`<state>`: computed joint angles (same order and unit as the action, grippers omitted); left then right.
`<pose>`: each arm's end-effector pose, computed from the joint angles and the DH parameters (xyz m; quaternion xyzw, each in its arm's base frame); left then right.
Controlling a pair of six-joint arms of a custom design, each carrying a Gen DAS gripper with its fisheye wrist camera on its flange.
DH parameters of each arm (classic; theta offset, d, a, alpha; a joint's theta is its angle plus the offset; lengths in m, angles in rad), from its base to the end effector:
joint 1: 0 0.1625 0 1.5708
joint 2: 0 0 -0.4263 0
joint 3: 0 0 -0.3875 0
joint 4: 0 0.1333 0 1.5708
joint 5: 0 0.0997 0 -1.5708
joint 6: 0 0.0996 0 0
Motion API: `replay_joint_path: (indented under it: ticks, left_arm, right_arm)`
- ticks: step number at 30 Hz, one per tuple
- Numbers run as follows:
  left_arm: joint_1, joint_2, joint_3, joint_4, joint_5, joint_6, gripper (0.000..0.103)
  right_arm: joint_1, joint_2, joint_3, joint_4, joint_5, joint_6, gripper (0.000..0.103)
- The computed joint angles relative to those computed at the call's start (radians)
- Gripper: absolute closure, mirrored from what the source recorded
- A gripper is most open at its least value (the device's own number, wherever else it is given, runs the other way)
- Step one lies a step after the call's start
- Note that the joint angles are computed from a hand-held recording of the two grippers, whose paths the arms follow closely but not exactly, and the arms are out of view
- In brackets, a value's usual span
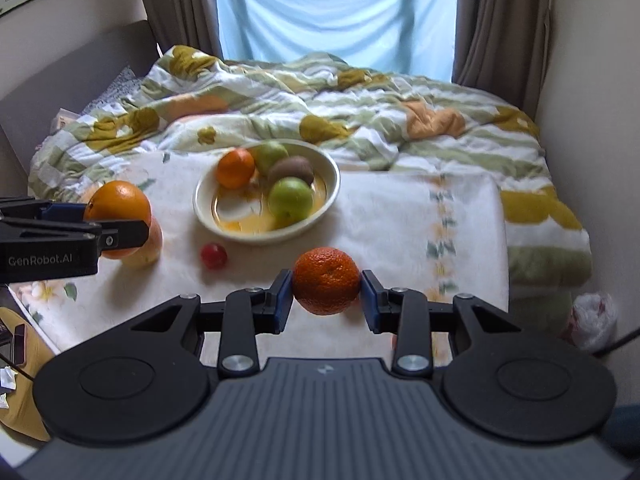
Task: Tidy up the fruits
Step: 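Carry the large orange into the bowl and open the left tool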
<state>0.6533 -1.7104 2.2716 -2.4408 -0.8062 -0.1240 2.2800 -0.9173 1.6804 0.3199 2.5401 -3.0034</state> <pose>-0.1832 -0.3950 0.3402 0.3013 0.8677 -0.3072 0.2488 0.3498 -0.3291 0.1366 0.1339 -0.8556 0.3807 0.3243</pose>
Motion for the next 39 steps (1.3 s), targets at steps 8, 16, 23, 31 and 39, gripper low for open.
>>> replay_joint_path:
  ticks: [8, 16, 23, 31, 39]
  left_arm:
    - [0.093, 0.17, -0.096, -0.153, -0.034, 0.119, 0.038]
    - [0.198, 0.338, -0.202, -0.21, -0.081, 0.21, 0.038]
    - [0.258, 0.452, -0.275, -0.213, -0.106, 0.283, 0.038]
    - [0.293, 0.514, -0.323, -0.151, -0.117, 0.284, 0.038]
    - [0.306, 0.52, -0.344, -0.103, -0.125, 0.263, 0.028]
  right_arm:
    - [-0.08, -0.008, -0.102, -0.025, -0.079, -0.165, 0.052]
    - [-0.168, 0.05, -0.213, -0.003, -0.131, -0.219, 0.052]
    - [-0.237, 0.117, -0.311, 0.037, -0.165, -0.227, 0.052]
    - [-0.28, 0.16, -0.378, 0.079, -0.183, -0.219, 0.052]
    - [-0.294, 0.176, -0.405, 0.1, -0.186, -0.208, 0.052]
